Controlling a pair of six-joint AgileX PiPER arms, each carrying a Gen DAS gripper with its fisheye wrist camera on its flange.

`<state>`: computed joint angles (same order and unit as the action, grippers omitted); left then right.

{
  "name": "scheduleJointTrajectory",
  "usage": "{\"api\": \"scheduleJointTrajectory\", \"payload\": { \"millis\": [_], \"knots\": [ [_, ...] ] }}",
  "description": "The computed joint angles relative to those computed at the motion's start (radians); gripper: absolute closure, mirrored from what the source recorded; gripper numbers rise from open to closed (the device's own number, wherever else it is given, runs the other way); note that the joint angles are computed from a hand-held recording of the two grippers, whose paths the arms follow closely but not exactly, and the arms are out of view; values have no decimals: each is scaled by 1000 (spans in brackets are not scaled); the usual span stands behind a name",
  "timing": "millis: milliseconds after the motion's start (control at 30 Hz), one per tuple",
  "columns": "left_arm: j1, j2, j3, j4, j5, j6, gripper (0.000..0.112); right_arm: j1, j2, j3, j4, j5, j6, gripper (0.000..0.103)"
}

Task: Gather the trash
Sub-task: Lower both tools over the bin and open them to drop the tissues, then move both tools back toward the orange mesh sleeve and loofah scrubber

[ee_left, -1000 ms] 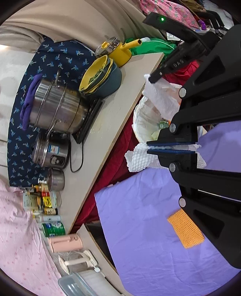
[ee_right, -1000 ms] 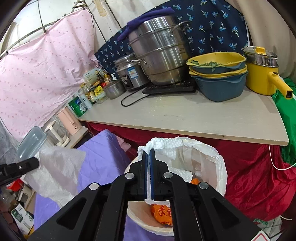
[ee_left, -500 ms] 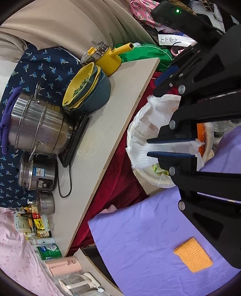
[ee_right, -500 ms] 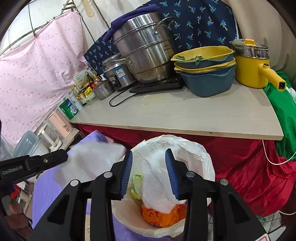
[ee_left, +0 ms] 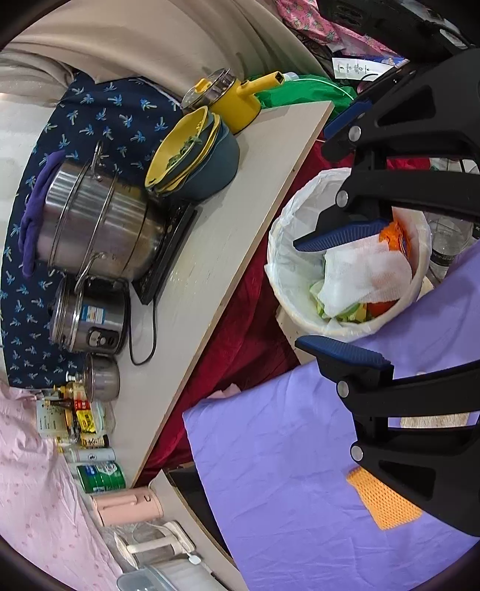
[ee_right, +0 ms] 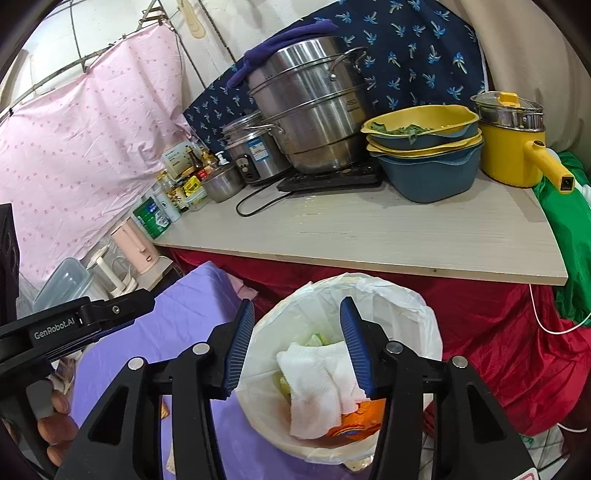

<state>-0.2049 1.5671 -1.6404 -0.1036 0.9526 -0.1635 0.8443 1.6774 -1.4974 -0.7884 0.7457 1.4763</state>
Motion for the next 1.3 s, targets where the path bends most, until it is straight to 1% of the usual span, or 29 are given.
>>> {"api": "scheduleJointTrajectory", "payload": {
  "millis": [200, 233, 333, 433, 500, 533, 900, 1100, 1300],
  "knots": [
    [62, -71, 83, 34, -19, 10, 67, 58, 43, -66, 18, 25, -28, 53],
    [70, -79, 92, 35, -21, 14, 67, 68, 51, -78, 20, 29, -31, 50],
    [104, -116, 133, 46, -26, 24, 67, 104, 81, -121, 21, 44, -38, 47],
    [144, -151, 173, 43, -33, 43, 64, 136, 116, -170, 32, 64, -58, 42],
    [176, -177, 203, 41, -37, 60, 57, 157, 139, -202, 38, 77, -70, 40],
    [189, -187, 214, 41, -40, 66, 56, 164, 147, -214, 41, 81, -76, 39],
    [382, -278, 320, -53, -34, 217, 53, 242, 264, -376, 104, 137, -138, 39],
    [486, -304, 374, -99, -33, 295, 52, 269, 330, -459, 147, 164, -182, 39],
    [571, -309, 413, -137, -34, 366, 52, 285, 376, -508, 178, 179, -206, 39]
  ]
}}
